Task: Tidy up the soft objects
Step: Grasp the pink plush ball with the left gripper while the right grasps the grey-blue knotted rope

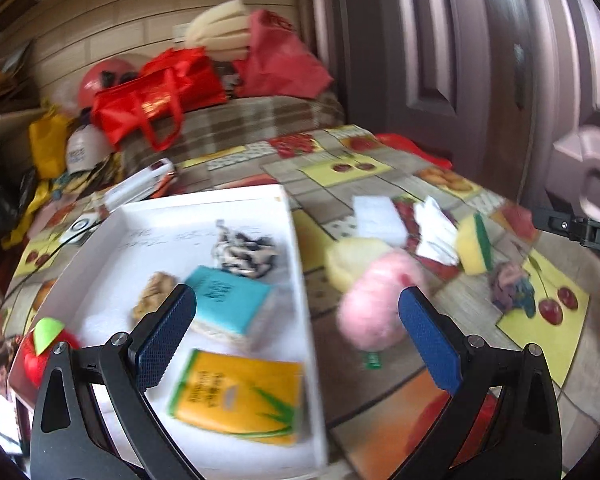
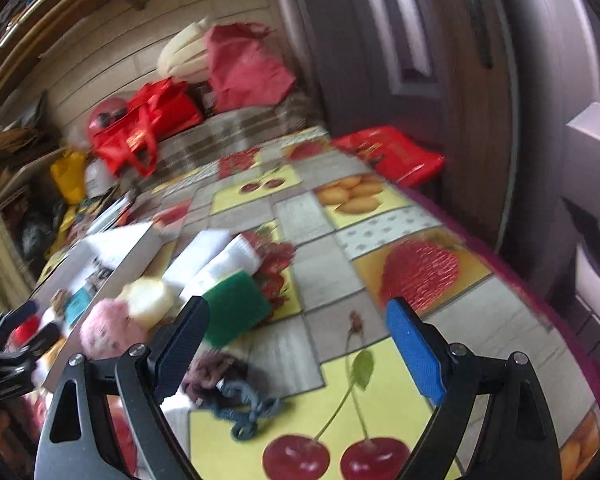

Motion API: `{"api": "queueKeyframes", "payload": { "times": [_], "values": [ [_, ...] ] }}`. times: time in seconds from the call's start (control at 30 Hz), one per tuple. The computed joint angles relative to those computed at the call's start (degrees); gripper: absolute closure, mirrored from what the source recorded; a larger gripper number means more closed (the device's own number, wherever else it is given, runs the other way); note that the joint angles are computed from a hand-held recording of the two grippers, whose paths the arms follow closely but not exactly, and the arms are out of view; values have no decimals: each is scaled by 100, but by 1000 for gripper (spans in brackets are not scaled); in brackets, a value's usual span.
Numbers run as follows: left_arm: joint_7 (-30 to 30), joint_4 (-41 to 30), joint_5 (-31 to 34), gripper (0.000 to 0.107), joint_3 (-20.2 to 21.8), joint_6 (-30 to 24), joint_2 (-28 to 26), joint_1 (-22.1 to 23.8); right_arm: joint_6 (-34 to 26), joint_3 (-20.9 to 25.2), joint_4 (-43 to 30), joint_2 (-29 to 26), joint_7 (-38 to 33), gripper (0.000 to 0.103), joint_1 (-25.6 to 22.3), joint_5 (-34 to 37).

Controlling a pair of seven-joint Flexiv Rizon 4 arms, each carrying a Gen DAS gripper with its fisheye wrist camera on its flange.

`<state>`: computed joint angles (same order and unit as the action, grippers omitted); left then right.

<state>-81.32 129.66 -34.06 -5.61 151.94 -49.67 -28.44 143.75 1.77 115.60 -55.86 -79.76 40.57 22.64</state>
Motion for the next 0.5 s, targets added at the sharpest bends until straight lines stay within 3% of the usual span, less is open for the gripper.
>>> {"api": "queueKeyframes", "payload": {
  "times": [0.1,0.17,0.27,0.37,0.43,0.5],
  "values": [
    [538,-299,-234,5,9,-388,-26,-256,-197,176,197,79,2,13,-230,-791],
    [901,-485,-464,5,51,-586,-65,-450,-704,148,199,172,-67,13,-215,-1170],
    [1810,-926,-1339,5,177,-841,-219,-955,-1652,-151,25,281,-176,13,72,-1247],
    [2645,-1380,-2091,6,170,-742,-468,-1293,-2241,-214,-62,317,-95,13,73,-1464],
    [3188,-1716,-2724,6,46,-765,-605,-1396,-2251,-93,-55,307,19,13,-121,-1666],
    [3293,-1749,-2668,6,-116,-802,-595,-1240,-2148,-81,5,306,79,15,-147,-1717]
  ]
}}
